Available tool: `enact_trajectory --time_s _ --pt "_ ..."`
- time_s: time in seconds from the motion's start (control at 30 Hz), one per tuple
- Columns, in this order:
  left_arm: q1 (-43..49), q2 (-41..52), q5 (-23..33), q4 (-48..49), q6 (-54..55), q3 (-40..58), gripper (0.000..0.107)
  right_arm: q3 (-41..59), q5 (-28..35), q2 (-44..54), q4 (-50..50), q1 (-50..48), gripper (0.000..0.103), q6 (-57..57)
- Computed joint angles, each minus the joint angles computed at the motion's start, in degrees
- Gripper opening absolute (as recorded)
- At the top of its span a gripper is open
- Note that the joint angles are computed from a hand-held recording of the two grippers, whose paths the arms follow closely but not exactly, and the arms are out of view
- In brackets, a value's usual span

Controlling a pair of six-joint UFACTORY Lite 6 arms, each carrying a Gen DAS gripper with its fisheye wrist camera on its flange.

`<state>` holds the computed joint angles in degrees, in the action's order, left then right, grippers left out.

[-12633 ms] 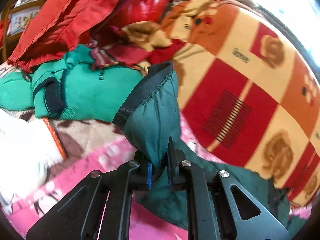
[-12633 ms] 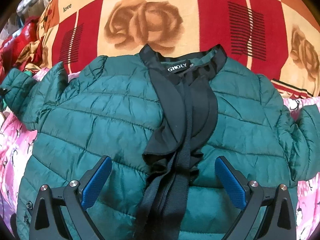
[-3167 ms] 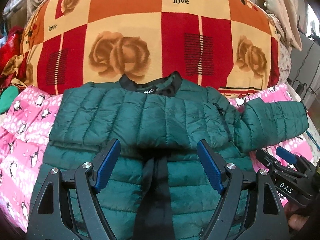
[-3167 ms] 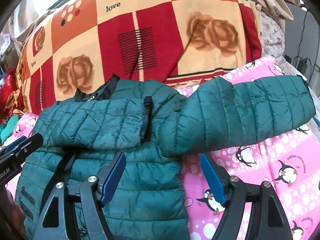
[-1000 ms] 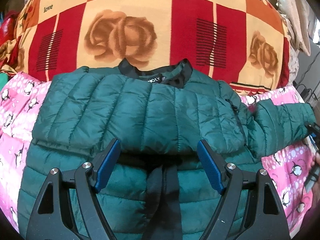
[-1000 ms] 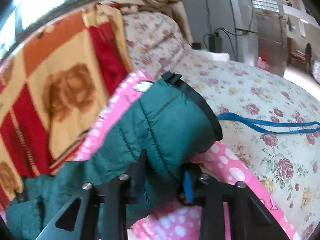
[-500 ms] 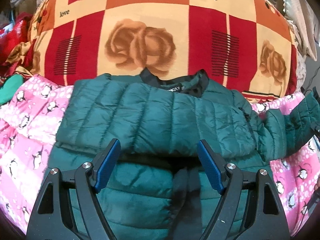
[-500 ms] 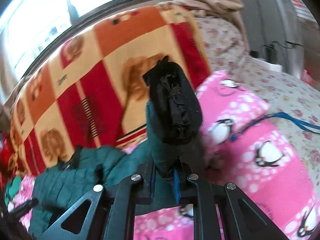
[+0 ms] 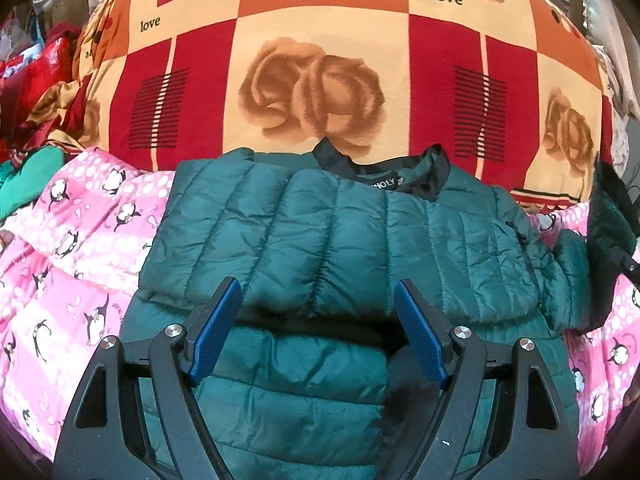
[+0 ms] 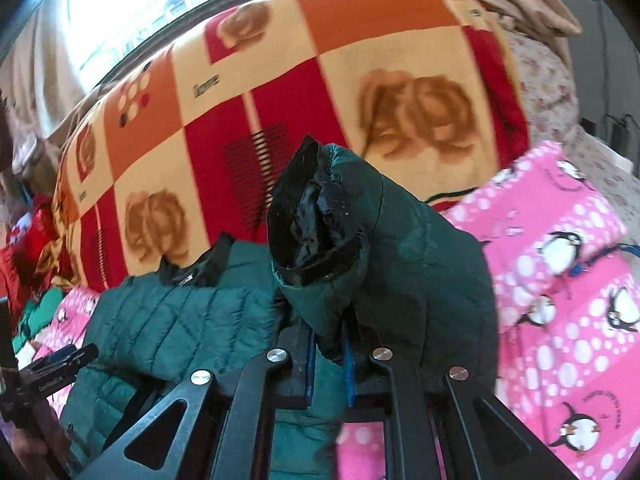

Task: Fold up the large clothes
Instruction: 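Carry the held cuff with the right tool across the jacket body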

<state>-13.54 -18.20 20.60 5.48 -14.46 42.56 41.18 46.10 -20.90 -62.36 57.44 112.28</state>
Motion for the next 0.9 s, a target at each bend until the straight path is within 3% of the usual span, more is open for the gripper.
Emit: enact_trajectory --time_s 0.43,0.63,0.83,0.9 --pt "5.0 3.1 -1.6 -7.5 8.4 0.1 0.079 16.1 -12.8 24.4 -1.7 -2.3 0.01 0.2" --pt "10.2 4.2 -0.4 -28.3 28.8 0.5 0.079 24.1 -18.8 35.5 -1.0 -2.0 0.01 -0.9" --pt "14.3 6.3 6.6 -47.1 45.1 2.6 0.079 27.3 -26.7 42.3 1.8 -4.0 0.013 -2.7" --pt "14.9 6.8 9.1 -50.6 47.4 3.3 0.079 25.9 -27.8 40.5 1.3 -4.1 0.026 -2.3"
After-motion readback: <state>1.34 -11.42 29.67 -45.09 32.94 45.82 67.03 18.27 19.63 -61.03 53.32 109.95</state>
